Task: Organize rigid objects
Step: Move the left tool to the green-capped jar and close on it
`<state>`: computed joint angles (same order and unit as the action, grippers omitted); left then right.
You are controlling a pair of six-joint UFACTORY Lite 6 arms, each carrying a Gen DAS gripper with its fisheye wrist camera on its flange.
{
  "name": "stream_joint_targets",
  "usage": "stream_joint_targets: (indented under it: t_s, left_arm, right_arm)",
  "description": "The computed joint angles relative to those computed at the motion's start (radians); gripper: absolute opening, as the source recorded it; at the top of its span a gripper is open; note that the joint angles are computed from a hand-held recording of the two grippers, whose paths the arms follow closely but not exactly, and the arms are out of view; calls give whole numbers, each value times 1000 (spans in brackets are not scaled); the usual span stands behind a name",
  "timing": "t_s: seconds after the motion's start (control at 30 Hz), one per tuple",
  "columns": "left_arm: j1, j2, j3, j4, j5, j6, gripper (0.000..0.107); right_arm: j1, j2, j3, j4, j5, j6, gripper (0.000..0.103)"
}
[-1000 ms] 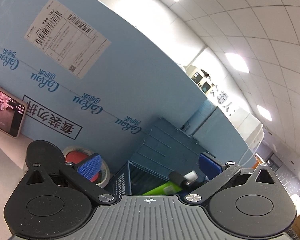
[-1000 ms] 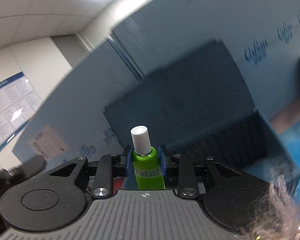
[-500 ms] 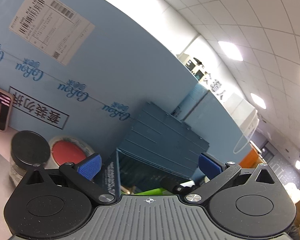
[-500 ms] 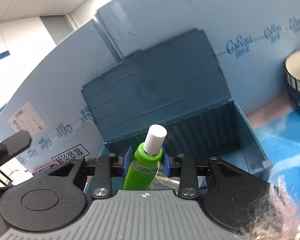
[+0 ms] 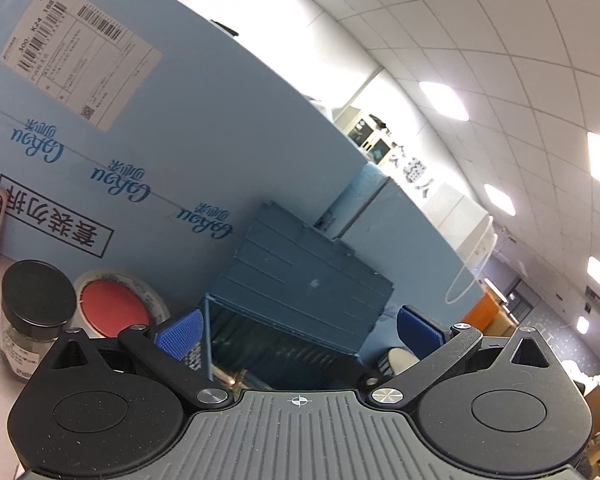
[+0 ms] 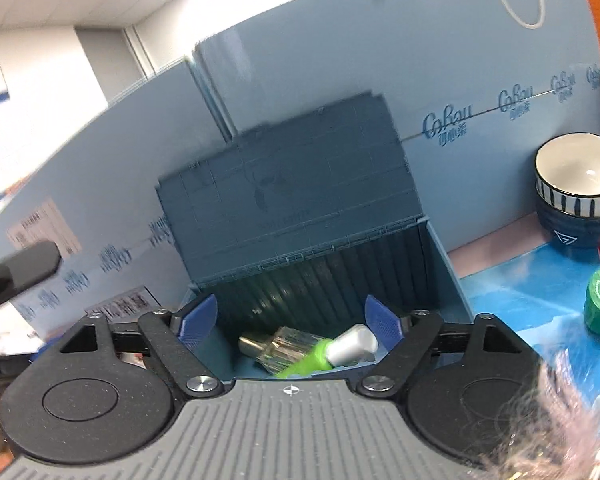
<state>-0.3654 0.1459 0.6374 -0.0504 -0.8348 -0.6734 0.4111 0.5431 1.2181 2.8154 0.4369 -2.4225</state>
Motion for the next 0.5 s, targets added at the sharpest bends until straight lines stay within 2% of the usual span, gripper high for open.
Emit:
stream_joint_targets:
  t_s: [0.17,0.37,0.5]
  left_arm:
    - [-34,-13,4,-41,9,46,103]
    - [-81,1,38,-51,34,96,103]
    - [-125,8,62,-82,55,161,103]
  right_arm:
    - [-26,-105,-127,75,118,-80,89]
    - [-114,-241,-313,14,256,-36,92]
    - [-178,-304,-415,-2,323,-74,93]
